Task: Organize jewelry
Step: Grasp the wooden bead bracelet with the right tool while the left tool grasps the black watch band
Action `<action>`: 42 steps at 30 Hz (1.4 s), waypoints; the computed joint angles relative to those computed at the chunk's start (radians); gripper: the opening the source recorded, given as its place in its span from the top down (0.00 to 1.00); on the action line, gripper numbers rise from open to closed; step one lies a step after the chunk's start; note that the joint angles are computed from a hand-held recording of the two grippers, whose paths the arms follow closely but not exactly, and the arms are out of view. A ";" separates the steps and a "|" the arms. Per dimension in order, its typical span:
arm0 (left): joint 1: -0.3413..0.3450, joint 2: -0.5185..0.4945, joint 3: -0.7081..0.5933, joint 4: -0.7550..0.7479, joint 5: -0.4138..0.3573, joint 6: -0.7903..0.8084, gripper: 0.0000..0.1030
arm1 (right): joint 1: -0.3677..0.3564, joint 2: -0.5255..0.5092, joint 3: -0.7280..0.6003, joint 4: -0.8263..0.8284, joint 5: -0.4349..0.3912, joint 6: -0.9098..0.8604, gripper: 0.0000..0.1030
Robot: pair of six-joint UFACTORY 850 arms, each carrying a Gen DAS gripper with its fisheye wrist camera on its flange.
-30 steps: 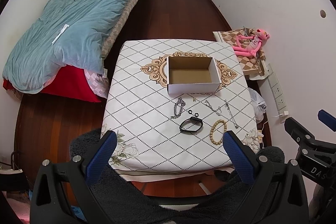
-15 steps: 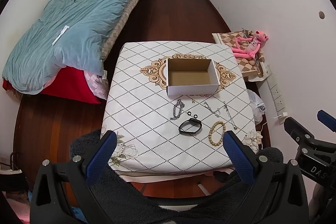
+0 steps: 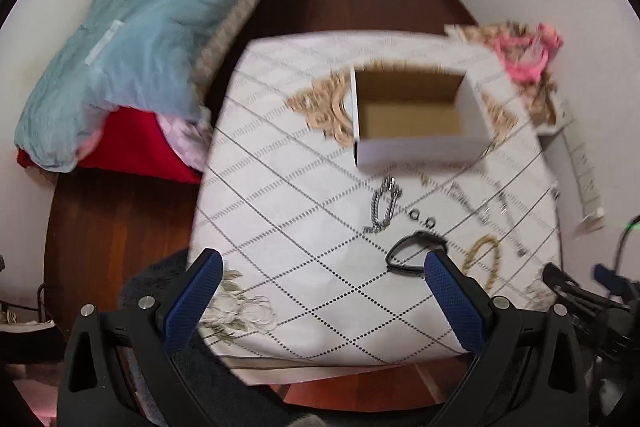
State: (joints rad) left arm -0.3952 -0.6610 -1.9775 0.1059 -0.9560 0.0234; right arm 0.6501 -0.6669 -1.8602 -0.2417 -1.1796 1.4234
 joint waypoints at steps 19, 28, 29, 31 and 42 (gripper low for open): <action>-0.019 -0.176 -0.058 -0.081 -0.054 0.144 0.03 | -0.032 -0.049 0.158 0.107 0.229 0.006 0.91; -0.045 -0.235 -0.082 -0.145 -0.097 0.301 0.71 | -0.034 0.023 0.258 0.125 0.263 0.034 0.91; -0.043 -0.237 -0.081 -0.158 -0.098 0.312 0.76 | -0.032 0.028 0.266 0.123 0.264 0.037 0.91; -0.037 -0.228 -0.066 -0.184 -0.070 0.337 0.92 | -0.036 0.029 0.272 0.118 0.267 0.030 0.91; 0.031 -0.133 0.023 -0.300 -0.022 0.408 0.98 | -0.028 0.085 0.273 0.014 0.352 0.078 0.91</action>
